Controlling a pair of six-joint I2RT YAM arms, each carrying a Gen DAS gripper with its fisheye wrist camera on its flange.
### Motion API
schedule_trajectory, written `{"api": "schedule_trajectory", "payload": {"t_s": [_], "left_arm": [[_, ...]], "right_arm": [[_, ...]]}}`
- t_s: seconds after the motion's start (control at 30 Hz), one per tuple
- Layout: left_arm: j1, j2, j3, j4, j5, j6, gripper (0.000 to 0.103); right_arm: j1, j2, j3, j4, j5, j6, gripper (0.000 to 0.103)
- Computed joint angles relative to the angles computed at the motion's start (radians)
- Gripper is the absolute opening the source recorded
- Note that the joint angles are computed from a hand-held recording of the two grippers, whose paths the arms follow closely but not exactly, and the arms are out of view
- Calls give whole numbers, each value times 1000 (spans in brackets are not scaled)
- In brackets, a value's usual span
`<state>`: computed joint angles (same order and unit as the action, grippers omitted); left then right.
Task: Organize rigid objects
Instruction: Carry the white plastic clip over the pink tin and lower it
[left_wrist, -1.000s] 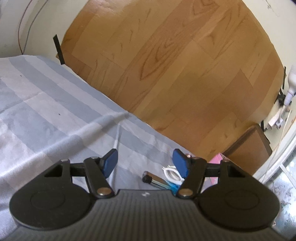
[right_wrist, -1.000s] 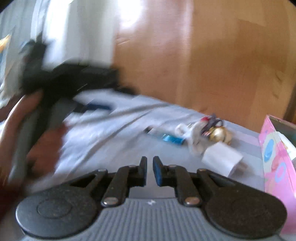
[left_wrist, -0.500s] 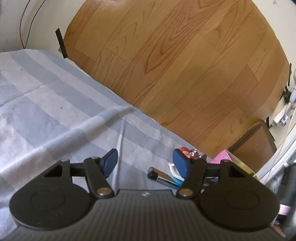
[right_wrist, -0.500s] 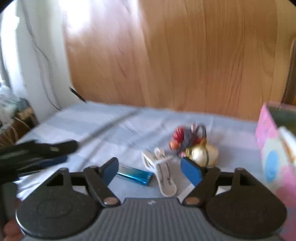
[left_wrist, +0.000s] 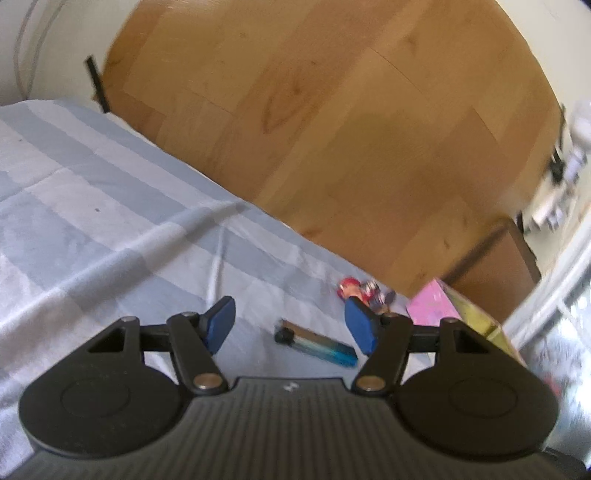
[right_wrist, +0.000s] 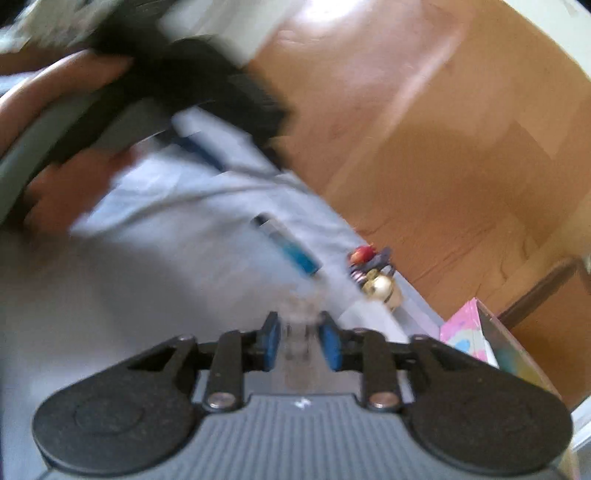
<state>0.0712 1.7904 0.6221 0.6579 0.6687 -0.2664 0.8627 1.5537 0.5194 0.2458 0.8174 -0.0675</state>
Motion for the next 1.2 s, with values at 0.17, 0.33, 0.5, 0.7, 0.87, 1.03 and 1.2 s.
{"api": "schedule_trajectory", "payload": {"t_s": [0.17, 0.33, 0.5, 0.7, 0.87, 1.03, 1.2], "left_arm": [[-18, -112, -92, -27, -12, 107, 67], [22, -373, -289, -90, 56, 206, 67], [-94, -680, -459, -223, -94, 398, 66], [-392, -564, -477, -131, -475, 457, 40], [-402, -405, -418, -71, -485, 446, 12], [-415, -475, -427, -110, -462, 443, 6], [-582, -623, -370, -217, -539, 388, 6]], "right_arm": [[109, -202, -99, -92, -41, 174, 51], [29, -582, -235, -195, -201, 305, 48], [-144, -661, -308, -134, -376, 322, 45], [-174, -429, -303, 71, -426, 292, 37], [-229, -272, -243, 116, -502, 289, 12], [-223, -309, -278, 145, -495, 330, 7], [-230, -626, -366, 24, -423, 303, 7]]}}
